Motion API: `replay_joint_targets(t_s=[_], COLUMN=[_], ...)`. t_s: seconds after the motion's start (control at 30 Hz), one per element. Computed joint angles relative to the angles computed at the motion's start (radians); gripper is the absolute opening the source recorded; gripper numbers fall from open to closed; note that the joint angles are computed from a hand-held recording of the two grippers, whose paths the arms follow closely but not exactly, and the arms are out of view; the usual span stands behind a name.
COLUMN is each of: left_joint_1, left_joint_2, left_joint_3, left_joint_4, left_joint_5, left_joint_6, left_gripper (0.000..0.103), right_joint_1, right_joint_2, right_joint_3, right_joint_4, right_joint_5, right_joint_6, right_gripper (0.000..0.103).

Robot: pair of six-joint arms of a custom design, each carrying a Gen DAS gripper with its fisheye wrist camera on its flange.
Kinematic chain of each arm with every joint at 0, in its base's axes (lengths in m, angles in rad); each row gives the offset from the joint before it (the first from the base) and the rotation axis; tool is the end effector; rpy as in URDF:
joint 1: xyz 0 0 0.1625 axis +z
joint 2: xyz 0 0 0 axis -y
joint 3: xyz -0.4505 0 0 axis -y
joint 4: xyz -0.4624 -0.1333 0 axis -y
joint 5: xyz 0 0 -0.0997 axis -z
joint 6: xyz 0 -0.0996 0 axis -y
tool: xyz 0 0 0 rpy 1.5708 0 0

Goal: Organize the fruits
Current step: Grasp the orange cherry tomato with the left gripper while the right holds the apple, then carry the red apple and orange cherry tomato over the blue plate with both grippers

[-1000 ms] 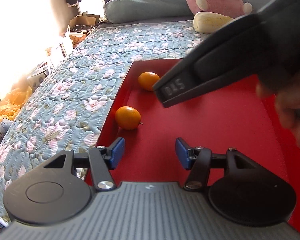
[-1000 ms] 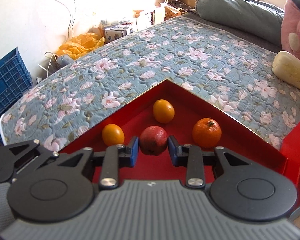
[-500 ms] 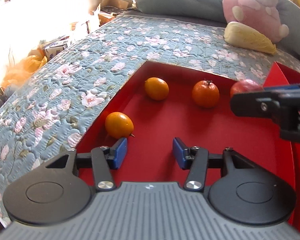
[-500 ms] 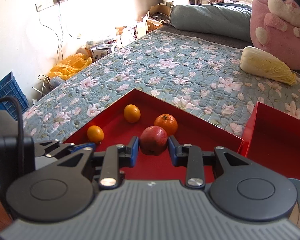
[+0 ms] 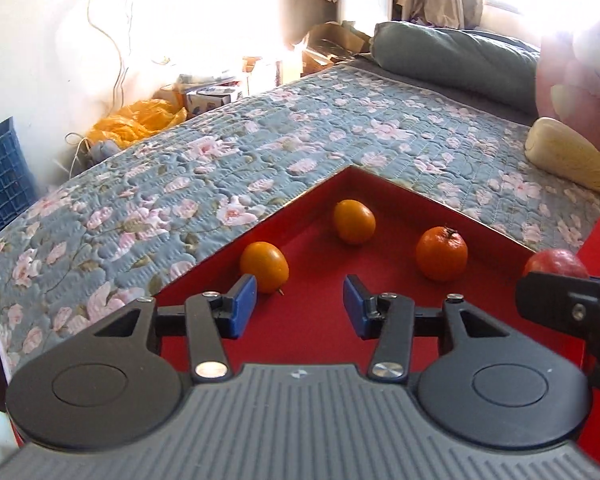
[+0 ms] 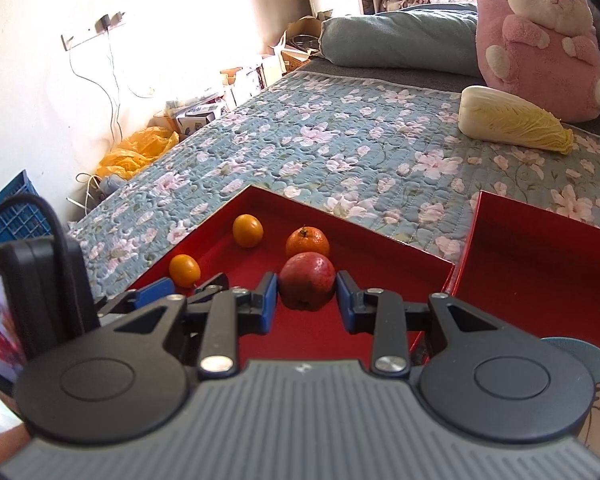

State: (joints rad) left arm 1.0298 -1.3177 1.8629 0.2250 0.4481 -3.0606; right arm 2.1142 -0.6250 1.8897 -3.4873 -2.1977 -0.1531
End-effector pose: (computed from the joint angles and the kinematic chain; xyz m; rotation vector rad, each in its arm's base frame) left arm -0.0507 -0.5175 0.2572 0.1038 2.0362 -1.0942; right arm 0.3913 -0.5030 -0.0185 0.5916 -2.4264 0.9791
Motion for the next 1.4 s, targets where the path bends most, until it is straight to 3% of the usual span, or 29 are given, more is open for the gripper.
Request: replay_joint_targets(t_s=[0.1,0.2,0.4,0.53,0.6,0.63,0.67,0.7,1.07,1.4], left_joint_1=[0.023,0.060,0.088,0.095,0.094,0.094,0.095,0.098,0.087,0.001], left_joint_2=[0.025,0.044,0.037,0.047,0.051,0.051,0.051,0.048,0.015,-0.113], left_joint_3=[-0.036,-0.075,-0.089,-0.092,-0.091,-0.089,-0.090,-0.092,-0.078,-0.018], left_joint_4=[0.075,0.134,0.052,-0.004,-0.021,-0.023,-0.018,-0.006,0.135,0.181], left_joint_5=[-0.040,-0.010,0.086,0.103,0.095,0.095,0.107,0.128,0.198,0.219], left_joint_6=[-0.111,-0.188,-0.121,-0.053,-0.016,-0.011,-0.009,-0.010,-0.080,0.002], left_gripper=[0.054,0.053,0.052,0.053,0.050,0.044,0.035,0.034,0.034,0.034], right_joint_1=[-0.001,0.000,0.003,0.003,0.003,0.003,0.004,0.004,0.047,0.112], right_joint_2=[-0.004,-0.004,-0.010,-0.012,-0.012,-0.012,-0.012,-0.013,-0.033,-0.074], right_joint_3=[0.006,0.008,0.013,0.017,0.016,0.016,0.015,0.016,0.032,0.083], right_joint_4=[-0.002,0.002,-0.005,0.005,0.010,0.012,0.014,0.017,0.063,0.129], right_joint_5=[0.002,0.007,0.027,0.033,0.031,0.031,0.029,0.028,-0.039,-0.123], right_joint_6=[-0.002,-0.001,-0.003,-0.004,-0.005,-0.005,-0.006,-0.006,0.054,0.149], right_gripper=[0.035,0.035,0.035,0.035,0.035,0.035,0.035,0.035,0.035,0.035])
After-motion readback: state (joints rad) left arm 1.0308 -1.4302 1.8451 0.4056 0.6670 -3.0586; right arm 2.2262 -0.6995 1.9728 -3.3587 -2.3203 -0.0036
